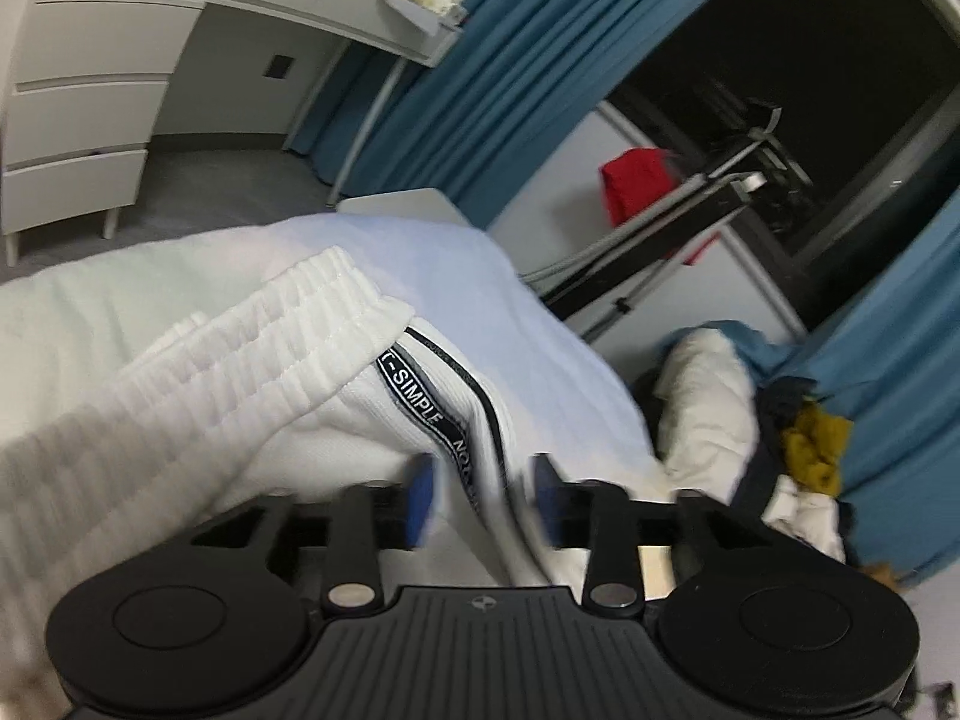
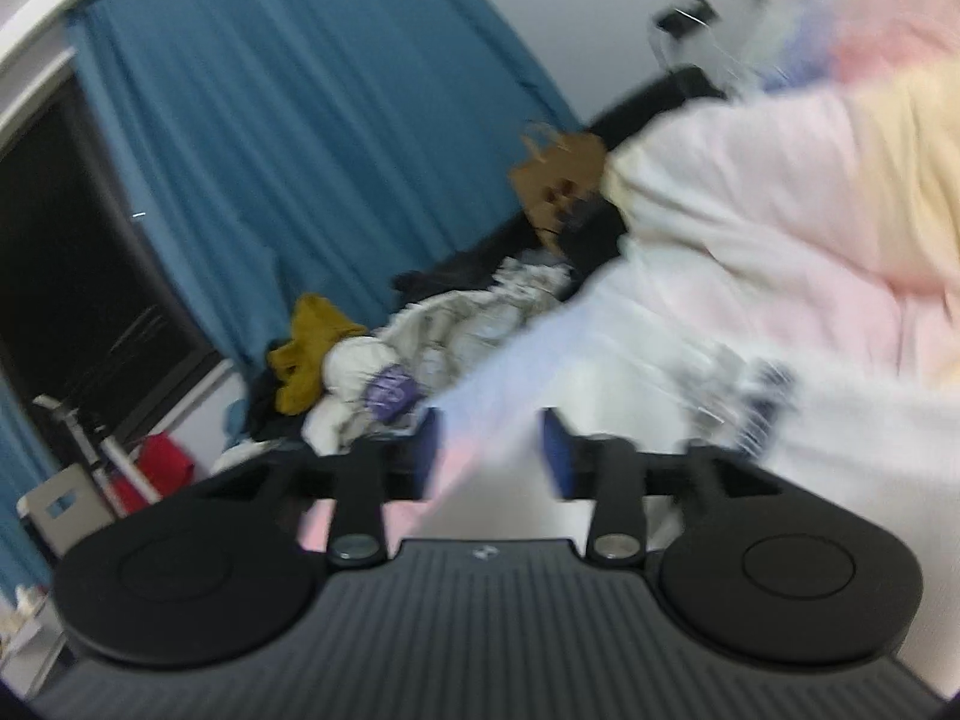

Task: Fold clothes

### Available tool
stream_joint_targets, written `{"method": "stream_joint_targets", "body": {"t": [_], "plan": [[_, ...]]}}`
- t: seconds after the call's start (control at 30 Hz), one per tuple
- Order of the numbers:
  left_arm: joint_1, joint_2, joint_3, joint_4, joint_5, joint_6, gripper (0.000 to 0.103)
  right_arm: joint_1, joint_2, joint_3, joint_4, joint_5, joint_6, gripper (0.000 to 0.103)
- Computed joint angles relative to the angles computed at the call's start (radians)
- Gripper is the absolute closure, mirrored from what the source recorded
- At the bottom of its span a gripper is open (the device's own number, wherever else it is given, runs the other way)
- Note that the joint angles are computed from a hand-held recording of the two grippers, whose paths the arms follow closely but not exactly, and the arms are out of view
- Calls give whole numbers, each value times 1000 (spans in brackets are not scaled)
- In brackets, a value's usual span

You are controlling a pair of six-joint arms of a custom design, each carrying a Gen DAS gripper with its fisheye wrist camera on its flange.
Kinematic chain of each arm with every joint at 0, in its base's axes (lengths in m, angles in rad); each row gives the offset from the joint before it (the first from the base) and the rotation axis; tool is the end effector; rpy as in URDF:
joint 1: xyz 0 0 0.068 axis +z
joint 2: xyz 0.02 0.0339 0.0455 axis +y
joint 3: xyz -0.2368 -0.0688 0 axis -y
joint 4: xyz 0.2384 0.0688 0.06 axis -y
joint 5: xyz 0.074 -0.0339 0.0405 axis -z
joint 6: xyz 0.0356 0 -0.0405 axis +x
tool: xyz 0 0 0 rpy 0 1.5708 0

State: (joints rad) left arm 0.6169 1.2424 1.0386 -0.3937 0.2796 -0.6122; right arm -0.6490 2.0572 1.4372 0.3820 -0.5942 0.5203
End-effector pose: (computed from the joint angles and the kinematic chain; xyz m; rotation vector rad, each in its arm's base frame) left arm 0.2330 0.1532 0.2873 -1.1095 1.8500 -0.3000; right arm 0.3787 -0.2622 0.2087 0.6107 1.6813 0.4434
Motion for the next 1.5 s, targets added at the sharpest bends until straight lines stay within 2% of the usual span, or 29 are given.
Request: {"method": "stream_joint_targets", "body": {"t": [0.07, 0.1, 0.17, 0.23, 0.3, 0.37, 0.47, 0.53, 0.6, 0.67, 0.73, 0.8, 0.87, 0.97, 1.03, 1.07, 1.1, 1.13, 1.17, 1.2, 1.23, 1.37, 1.4, 1.43, 1.47, 1.5], "plan": [[62, -97, -44, -45, 79, 31, 49, -38, -56, -52, 56, -73, 23, 30], [96, -143, -60, -73, 122, 45, 46, -57, -77, -60, 63, -103, 48, 31], [185, -252, -103, -127, 231, 79, 41, -102, -121, -43, -33, -137, 88, 31], [291, -378, -163, -185, 334, 106, 25, -154, -149, -36, -124, -171, 105, 30], [427, -463, -185, -316, 452, 175, 24, -217, -167, -54, -172, -203, 120, 30], [586, -517, -215, -456, 581, 292, 24, -284, -177, -63, -272, -220, 91, 30], [819, -500, -236, -688, 740, 568, 24, -378, -175, -59, -452, -237, -5, 30], [898, -436, -229, -810, 747, 702, 21, -428, -155, -38, -554, -255, -41, 30], [911, -339, -230, -866, 726, 771, 21, -451, -109, 5, -659, -272, -61, 30], [916, -306, -254, -820, 738, 750, 22, -458, -51, 57, -760, -285, -86, 30], [912, -293, -276, -756, 777, 710, 22, -453, -8, 62, -764, -333, -95, 30], [882, -275, -295, -672, 796, 643, 22, -435, 0, 16, -654, -368, -66, 30], [833, -273, -332, -540, 800, 553, 23, -412, 7, -24, -531, -404, -39, 31], [761, -310, -415, -290, 757, 360, 30, -369, -11, -138, -244, -429, 17, 42], [722, -316, -444, -179, 739, 279, 37, -330, -37, -200, -143, -362, 2, 60], [713, -312, -453, -145, 740, 256, 40, -310, -52, -230, -115, -307, -12, 77], [714, -303, -457, -123, 740, 246, 49, -297, -66, -245, -114, -263, -15, 82], [710, -304, -469, -98, 733, 223, 63, -284, -79, -260, -111, -220, -17, 84], [717, -292, -473, -83, 742, 211, 69, -271, -98, -283, -93, -190, -6, 87], [736, -273, -473, -73, 765, 204, 82, -259, -117, -304, -77, -161, 3, 88], [752, -269, -479, -58, 786, 190, 87, -262, -138, -318, -76, -149, -1, 89], [843, -290, -451, -106, 892, 214, 92, -289, -242, -373, -77, -149, 63, 91], [881, -287, -419, -188, 929, 278, 92, -297, -265, -379, -82, -155, 88, 92], [921, -274, -379, -290, 966, 364, 93, -304, -290, -371, -135, -162, 67, 92], [982, -234, -326, -449, 1013, 515, 93, -311, -313, -362, -189, -170, 47, 92], [1048, -155, -248, -651, 1041, 736, 93, -320, -324, -349, -234, -189, 26, 92]]}}
